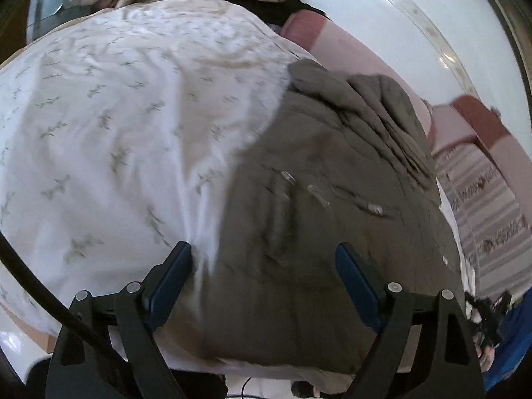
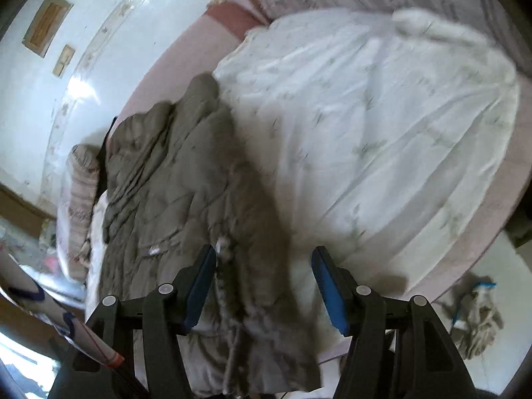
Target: Fold large clothes
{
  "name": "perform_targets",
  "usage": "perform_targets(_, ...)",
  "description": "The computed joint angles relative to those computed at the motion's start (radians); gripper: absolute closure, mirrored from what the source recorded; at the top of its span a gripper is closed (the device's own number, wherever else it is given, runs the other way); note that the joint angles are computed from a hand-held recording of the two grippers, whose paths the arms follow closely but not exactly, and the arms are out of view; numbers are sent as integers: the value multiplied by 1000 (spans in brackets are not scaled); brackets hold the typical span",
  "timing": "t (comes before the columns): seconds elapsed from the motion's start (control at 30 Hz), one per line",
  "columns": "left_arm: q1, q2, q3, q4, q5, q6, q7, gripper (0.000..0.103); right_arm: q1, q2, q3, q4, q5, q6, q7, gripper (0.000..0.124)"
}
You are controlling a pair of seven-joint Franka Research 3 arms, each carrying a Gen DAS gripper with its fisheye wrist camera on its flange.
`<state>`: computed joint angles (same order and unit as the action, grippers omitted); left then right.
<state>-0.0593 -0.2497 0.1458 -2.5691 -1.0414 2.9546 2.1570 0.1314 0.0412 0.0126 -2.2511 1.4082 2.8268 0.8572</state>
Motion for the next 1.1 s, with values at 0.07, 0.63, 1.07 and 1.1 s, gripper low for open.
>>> perform_targets(0.07, -19, -16, -8, -17, -15, 6, 17, 16, -1, -5, 1, -8, 27, -33, -35, 58)
perform_targets(0.63, -129, 2, -70, -35, -168, 224, 174, 56, 112, -85, 55, -66, 257, 88, -341, 96)
perform_targets(1.07, 35, 53, -240, -89, 260, 342, -163, 65, 126, -29, 57, -42, 168, 126, -280, 97)
perform_targets(1.1, 51, 52, -256, -93, 275, 349, -172, 66, 132, -35, 61, -43, 182, 146, -308, 97)
